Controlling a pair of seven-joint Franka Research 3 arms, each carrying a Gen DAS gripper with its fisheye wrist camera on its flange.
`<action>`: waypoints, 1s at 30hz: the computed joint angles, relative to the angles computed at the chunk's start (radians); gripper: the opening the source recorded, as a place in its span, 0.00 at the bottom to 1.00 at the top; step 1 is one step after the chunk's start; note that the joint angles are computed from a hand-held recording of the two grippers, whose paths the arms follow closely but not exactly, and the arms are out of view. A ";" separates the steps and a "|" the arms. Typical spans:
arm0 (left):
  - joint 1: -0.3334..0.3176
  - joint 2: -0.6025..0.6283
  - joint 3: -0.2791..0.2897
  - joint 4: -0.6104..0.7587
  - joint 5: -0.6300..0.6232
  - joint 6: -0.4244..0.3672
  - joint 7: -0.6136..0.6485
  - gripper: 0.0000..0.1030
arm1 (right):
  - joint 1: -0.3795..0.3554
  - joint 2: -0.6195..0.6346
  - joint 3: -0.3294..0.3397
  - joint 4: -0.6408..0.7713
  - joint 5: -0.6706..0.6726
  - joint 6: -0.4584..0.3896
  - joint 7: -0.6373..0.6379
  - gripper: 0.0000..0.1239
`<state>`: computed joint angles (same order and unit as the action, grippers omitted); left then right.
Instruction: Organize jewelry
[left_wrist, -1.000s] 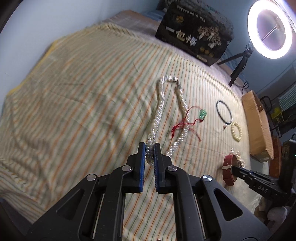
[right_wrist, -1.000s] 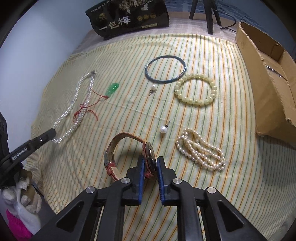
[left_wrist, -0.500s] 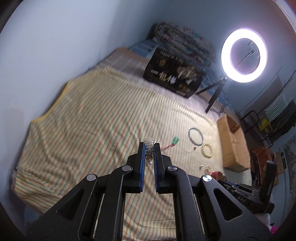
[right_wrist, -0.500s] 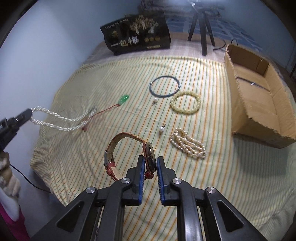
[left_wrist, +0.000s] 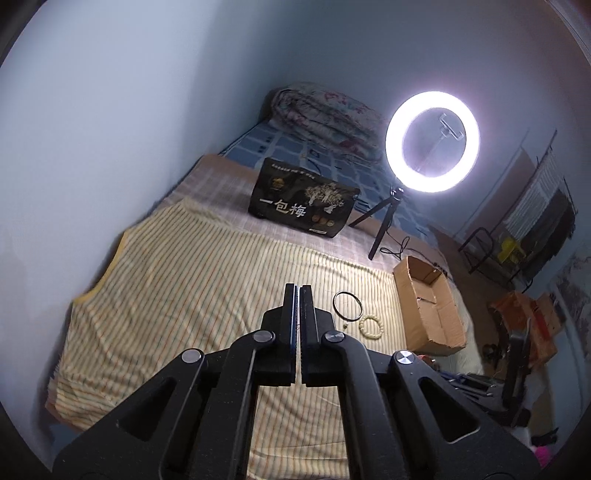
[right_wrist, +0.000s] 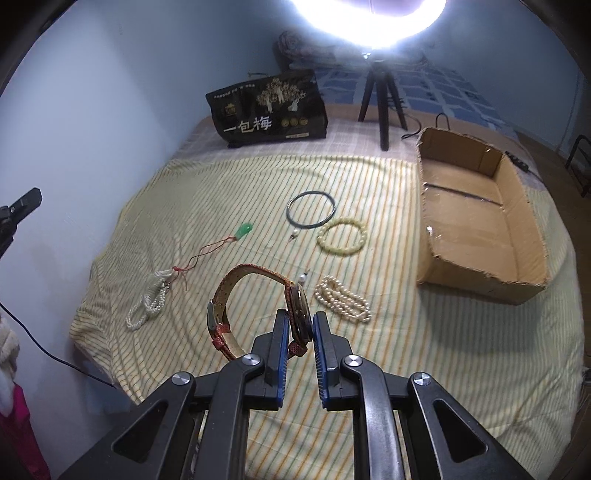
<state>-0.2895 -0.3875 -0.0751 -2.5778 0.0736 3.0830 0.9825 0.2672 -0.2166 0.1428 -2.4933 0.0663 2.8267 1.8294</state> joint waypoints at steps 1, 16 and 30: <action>0.006 0.014 -0.004 0.010 0.007 -0.012 -0.003 0.00 | -0.007 -0.003 0.004 -0.003 -0.013 0.000 0.010 0.09; -0.045 0.155 0.054 -0.040 -0.269 -0.145 0.270 0.52 | -0.012 0.001 -0.009 -0.049 0.011 -0.003 -0.003 0.09; 0.062 0.372 -0.052 0.064 -0.392 -0.222 0.267 0.60 | -0.020 -0.001 -0.008 -0.050 -0.014 -0.017 0.030 0.09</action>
